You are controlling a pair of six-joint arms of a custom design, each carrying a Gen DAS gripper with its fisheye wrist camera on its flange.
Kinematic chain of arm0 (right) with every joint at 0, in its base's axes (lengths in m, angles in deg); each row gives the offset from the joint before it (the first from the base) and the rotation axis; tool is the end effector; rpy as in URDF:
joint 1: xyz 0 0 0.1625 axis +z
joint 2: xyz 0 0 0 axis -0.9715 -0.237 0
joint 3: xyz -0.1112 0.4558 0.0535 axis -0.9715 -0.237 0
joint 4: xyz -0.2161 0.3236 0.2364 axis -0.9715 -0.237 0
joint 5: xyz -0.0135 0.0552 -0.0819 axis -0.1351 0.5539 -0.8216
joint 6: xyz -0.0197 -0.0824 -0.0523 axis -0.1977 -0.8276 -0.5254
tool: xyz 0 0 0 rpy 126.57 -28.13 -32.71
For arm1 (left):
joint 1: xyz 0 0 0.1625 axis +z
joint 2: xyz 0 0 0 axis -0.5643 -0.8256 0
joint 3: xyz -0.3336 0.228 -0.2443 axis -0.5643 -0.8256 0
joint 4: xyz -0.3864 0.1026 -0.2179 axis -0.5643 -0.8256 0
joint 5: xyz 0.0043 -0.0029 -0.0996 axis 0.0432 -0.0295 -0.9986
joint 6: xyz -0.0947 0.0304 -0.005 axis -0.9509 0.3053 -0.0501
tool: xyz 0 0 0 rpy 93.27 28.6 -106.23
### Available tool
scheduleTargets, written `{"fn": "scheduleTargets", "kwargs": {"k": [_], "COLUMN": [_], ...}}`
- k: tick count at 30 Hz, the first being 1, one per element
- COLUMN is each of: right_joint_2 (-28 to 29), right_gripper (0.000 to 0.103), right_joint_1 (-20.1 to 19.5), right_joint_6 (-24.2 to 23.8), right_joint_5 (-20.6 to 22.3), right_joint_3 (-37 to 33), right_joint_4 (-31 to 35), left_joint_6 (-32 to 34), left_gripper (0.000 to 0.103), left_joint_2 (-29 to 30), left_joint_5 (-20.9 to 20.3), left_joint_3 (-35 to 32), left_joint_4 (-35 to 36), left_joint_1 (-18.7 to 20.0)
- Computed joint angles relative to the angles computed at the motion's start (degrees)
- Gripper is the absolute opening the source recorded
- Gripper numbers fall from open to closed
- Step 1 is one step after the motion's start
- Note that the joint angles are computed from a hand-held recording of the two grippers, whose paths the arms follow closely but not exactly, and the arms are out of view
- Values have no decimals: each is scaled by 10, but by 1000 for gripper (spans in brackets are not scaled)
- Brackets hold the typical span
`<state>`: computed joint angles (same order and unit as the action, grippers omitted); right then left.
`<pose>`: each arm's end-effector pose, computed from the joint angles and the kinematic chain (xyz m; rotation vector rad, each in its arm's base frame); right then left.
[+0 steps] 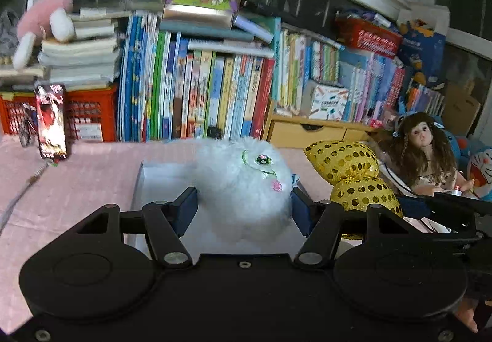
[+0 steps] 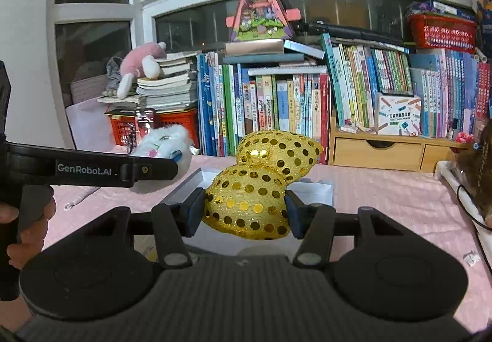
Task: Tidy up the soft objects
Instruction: 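Lift the plush with the left tool while the right tool carries the bow to the grey tray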
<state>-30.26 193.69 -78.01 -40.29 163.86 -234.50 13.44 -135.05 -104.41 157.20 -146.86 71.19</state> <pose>0.2920 -0.3386 0.0222 1.0961 -2.3890 1.0975 -0.0812 -0.3341 0.2858 0.3766 2.2710 -1.2624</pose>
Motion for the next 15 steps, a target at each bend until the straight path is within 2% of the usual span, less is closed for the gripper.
{"fn": "scheduleTargets", "kwargs": {"k": [5,12,15], "right_joint_2": [-20,-30,-21], "right_gripper": [58,58,58], "right_joint_1": [-7,-24,-28], "right_joint_6": [27,85,93], "right_joint_5": [-17,-37,-51], "right_joint_3": [-42,-105,-129], "right_joint_4": [106,258,301], "left_joint_6": [22,23,10], "left_gripper": [62,62,62], "left_joint_2": [60,125,148], "left_joint_5": [-81,-113,-131], "left_joint_3": [-75,-153,-180], "left_joint_4": [9,68,95], "left_joint_1": [107,190,218]}}
